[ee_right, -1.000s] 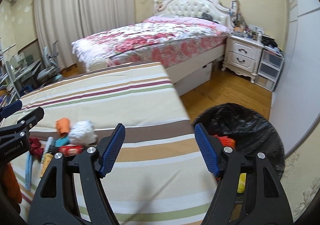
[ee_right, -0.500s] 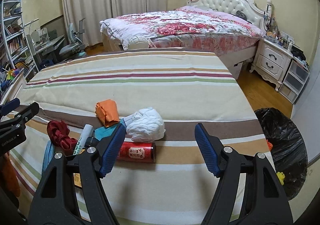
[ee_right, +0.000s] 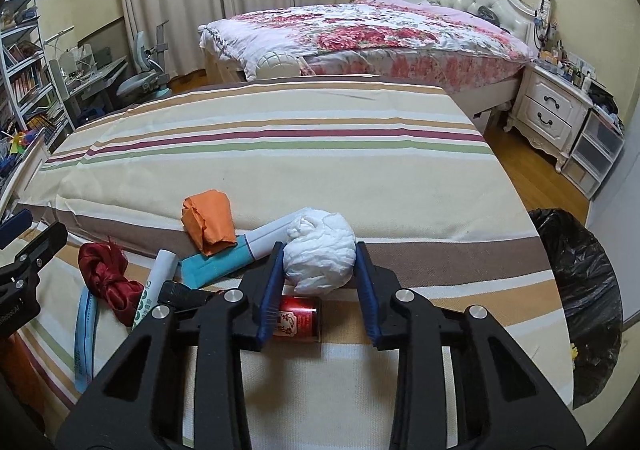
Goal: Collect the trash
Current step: 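Grasp the dark red cloth with the left gripper while the right gripper holds the tissue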
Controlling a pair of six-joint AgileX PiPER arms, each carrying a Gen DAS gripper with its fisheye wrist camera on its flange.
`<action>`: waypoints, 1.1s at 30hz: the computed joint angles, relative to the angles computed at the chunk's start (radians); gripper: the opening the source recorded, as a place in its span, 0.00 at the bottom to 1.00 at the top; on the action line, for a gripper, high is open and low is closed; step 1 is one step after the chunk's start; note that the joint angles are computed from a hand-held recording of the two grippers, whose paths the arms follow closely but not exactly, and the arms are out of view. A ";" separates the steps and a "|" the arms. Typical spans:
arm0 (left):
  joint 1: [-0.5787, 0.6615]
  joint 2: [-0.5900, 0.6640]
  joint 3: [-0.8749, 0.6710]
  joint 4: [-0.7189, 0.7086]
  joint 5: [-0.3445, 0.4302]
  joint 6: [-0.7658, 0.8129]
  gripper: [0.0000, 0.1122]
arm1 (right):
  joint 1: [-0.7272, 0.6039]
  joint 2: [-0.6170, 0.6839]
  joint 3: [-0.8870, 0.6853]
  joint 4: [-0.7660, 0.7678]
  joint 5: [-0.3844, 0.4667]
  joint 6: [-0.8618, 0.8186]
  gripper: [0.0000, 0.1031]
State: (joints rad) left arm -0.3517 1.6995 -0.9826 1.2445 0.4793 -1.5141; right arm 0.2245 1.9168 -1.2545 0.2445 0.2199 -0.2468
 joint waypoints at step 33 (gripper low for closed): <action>-0.072 0.109 -0.110 -0.216 0.062 0.280 0.73 | -0.128 -0.138 0.228 0.596 -0.087 -0.619 0.32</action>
State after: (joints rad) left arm -0.4238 1.8089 -1.0924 1.0280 0.5410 -1.2340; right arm 0.0969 1.7791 -1.0265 0.8400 0.1329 -0.8660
